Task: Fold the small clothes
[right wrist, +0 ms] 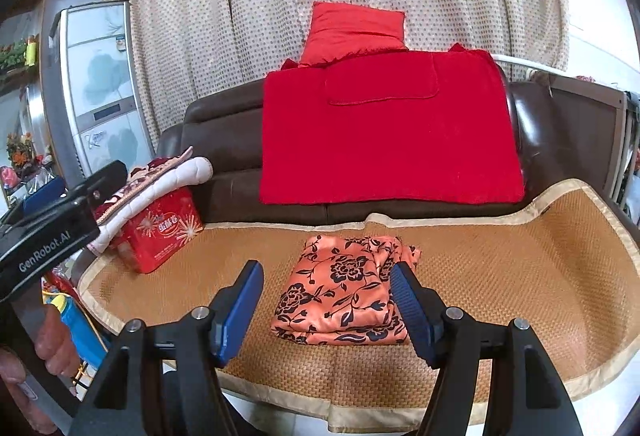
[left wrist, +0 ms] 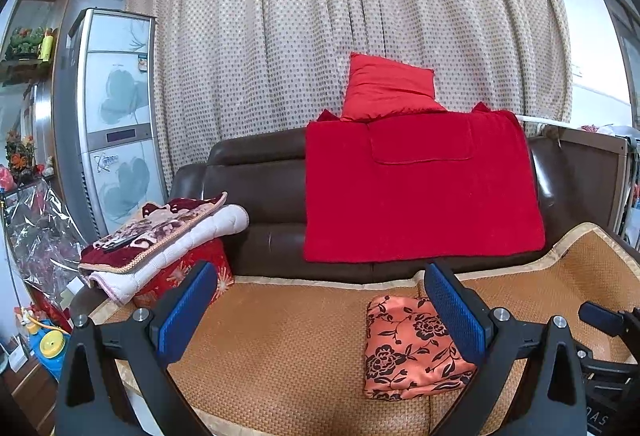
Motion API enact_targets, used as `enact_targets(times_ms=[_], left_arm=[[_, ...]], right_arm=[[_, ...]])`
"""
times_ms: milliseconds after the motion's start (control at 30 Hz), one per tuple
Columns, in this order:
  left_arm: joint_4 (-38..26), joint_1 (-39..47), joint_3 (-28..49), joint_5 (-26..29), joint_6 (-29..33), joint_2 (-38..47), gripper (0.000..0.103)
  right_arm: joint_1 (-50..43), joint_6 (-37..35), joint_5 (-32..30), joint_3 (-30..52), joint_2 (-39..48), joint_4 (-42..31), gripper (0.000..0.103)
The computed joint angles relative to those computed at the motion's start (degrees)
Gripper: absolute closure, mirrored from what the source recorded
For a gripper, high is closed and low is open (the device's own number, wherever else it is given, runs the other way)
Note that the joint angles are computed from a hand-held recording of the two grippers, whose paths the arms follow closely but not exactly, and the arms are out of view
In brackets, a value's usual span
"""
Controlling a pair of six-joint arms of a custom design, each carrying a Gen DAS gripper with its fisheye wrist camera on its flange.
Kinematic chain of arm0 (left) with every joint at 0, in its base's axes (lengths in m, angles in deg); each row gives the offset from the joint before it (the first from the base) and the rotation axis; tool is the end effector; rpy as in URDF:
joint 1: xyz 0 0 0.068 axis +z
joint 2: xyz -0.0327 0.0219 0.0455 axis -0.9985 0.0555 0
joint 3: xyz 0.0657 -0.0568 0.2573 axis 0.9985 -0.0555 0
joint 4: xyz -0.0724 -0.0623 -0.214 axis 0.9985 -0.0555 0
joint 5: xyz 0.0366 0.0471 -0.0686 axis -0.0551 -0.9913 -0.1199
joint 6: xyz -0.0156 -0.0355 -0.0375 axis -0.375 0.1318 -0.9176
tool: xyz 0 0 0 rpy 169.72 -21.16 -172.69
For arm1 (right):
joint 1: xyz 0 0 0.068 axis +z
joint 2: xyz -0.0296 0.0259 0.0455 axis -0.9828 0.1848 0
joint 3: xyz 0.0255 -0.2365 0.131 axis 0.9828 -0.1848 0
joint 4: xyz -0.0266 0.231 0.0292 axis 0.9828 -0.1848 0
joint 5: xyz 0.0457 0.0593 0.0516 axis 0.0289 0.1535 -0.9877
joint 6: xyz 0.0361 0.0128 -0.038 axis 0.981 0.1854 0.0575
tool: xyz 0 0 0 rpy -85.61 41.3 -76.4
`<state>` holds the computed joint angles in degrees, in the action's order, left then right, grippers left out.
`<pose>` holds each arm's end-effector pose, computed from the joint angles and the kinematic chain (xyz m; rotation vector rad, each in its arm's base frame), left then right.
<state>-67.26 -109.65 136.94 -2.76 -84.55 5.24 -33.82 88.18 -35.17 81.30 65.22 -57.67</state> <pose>0.2779 -0.1005 0.4334 0.0465 1.8659 0.1210 0.2495 0.2262 0.4088 0.0754 2.0436 0.2134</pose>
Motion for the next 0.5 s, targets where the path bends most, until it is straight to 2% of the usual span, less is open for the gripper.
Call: enact_targets(times_ms=[167,500], left_arm=[[-0.9,0.2,0.4,1.1,0.1,-0.7,0.000],[-2.0,-1.1,0.8,1.3,0.7,-4.3,0.000]], right_arm=[[1.2,-0.1,3.2,1.6,0.0,-0.8,0.033],[6.3,-0.6,13.6,6.9,-1.1,-5.0,0.033]])
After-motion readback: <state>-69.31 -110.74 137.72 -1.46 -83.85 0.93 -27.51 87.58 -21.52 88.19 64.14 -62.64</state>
